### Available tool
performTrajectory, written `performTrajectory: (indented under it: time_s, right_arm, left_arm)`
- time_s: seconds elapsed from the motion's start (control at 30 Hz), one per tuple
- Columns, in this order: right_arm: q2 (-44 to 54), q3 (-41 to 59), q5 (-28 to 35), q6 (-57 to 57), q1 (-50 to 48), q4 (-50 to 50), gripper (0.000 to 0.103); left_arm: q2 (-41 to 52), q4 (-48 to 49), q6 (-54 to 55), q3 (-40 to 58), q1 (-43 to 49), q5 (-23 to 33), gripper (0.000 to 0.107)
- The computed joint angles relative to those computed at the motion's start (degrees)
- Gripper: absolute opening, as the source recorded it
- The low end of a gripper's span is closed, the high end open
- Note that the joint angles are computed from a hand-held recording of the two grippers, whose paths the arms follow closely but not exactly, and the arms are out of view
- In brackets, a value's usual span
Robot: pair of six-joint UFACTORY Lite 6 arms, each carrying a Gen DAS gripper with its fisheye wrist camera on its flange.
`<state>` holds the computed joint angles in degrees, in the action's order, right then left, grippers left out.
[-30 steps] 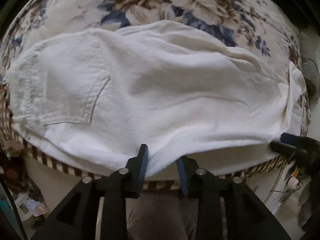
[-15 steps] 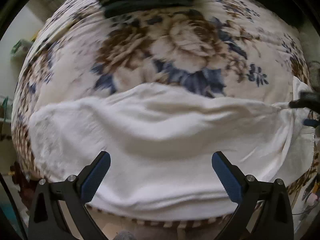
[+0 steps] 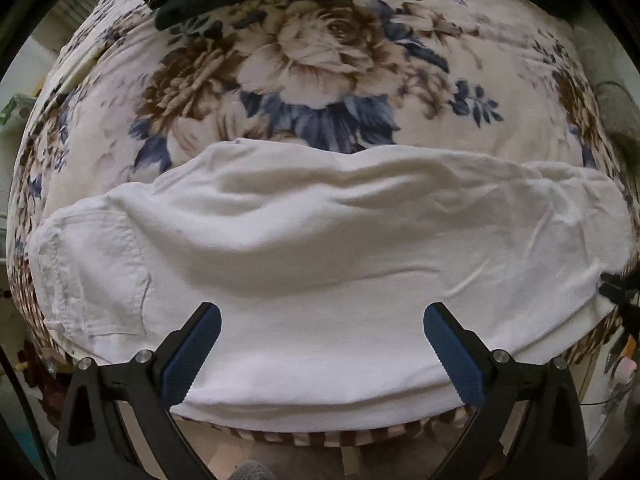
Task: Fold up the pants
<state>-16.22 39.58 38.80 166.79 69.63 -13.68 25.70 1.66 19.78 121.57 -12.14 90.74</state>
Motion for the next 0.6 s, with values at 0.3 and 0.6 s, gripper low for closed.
performTrajectory:
  time_s: [0.3, 0.6]
  right_arm:
    - [7.13, -2.57, -4.99, -6.8, -8.18, 5.05, 0.002]
    - [6.12, 13.51, 24.18, -2.43, 3.57, 5.84, 0.001]
  left_arm:
    - [-4.32, 3.26, -2.46, -11.46, -3.0, -7.82, 0.103]
    - [-7.27, 2.25, -2.33, -13.85, -0.7, -5.87, 0.103]
